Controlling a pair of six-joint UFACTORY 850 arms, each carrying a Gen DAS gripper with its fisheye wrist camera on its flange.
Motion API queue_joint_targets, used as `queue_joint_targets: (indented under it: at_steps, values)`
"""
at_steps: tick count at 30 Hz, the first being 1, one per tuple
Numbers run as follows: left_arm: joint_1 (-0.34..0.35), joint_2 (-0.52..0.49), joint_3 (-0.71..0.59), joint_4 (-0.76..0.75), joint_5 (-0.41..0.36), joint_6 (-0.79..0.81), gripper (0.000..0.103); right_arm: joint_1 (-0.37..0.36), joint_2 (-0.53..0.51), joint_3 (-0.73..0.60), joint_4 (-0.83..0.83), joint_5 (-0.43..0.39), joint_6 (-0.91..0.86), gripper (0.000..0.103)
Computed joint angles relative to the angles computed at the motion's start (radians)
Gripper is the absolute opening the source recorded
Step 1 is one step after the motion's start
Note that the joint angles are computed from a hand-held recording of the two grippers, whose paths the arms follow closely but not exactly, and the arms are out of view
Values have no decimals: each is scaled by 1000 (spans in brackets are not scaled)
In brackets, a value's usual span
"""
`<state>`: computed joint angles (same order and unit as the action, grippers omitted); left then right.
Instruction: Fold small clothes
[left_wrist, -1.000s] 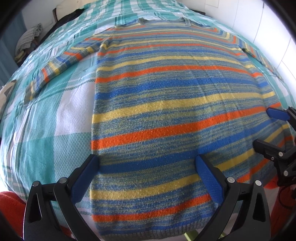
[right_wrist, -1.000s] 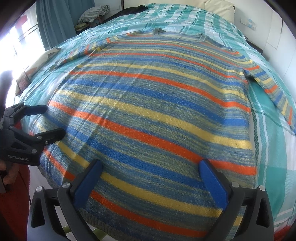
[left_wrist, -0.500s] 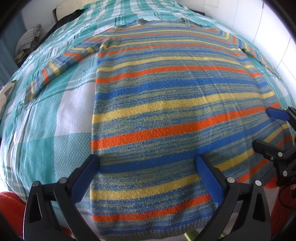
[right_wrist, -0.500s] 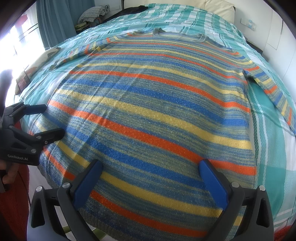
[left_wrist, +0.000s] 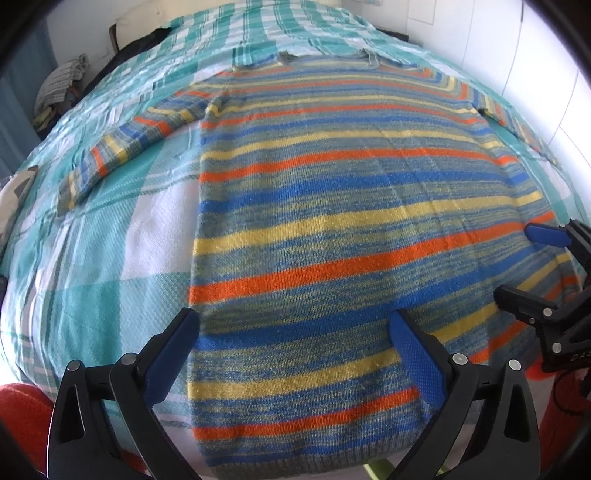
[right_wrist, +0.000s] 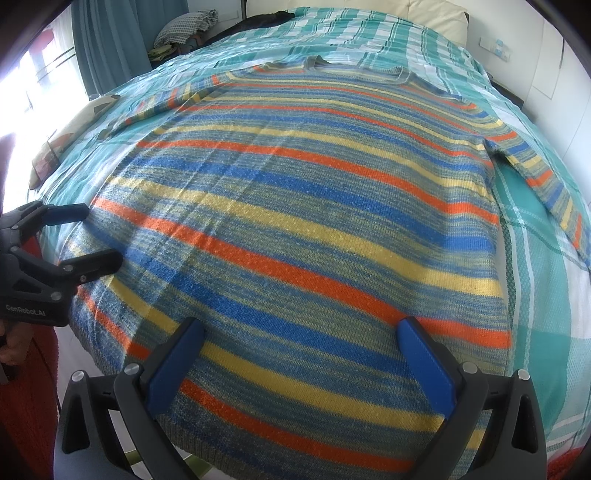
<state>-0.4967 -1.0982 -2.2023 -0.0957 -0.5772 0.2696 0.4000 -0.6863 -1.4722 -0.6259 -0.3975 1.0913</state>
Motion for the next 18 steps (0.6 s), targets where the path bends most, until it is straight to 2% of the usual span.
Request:
queue_joint_targets:
  at_steps: [4,6,9,13,18]
  values:
    - [0,64,89,12,118,-5,102,1,7,-3,1,-11,4,103]
    - [3,90,125,24,165,-23,102,5,23,12,-62,-1,81,103]
    - [9,99,131,33,184,-47,102,12,62,53,-287,13,324,103]
    - [16,97,120,83,189,-124,102,28,102,91,-577,-42,620,103]
    - [27,95,110,121,187,-213,102,39,110,91,-644,-126,689,103]
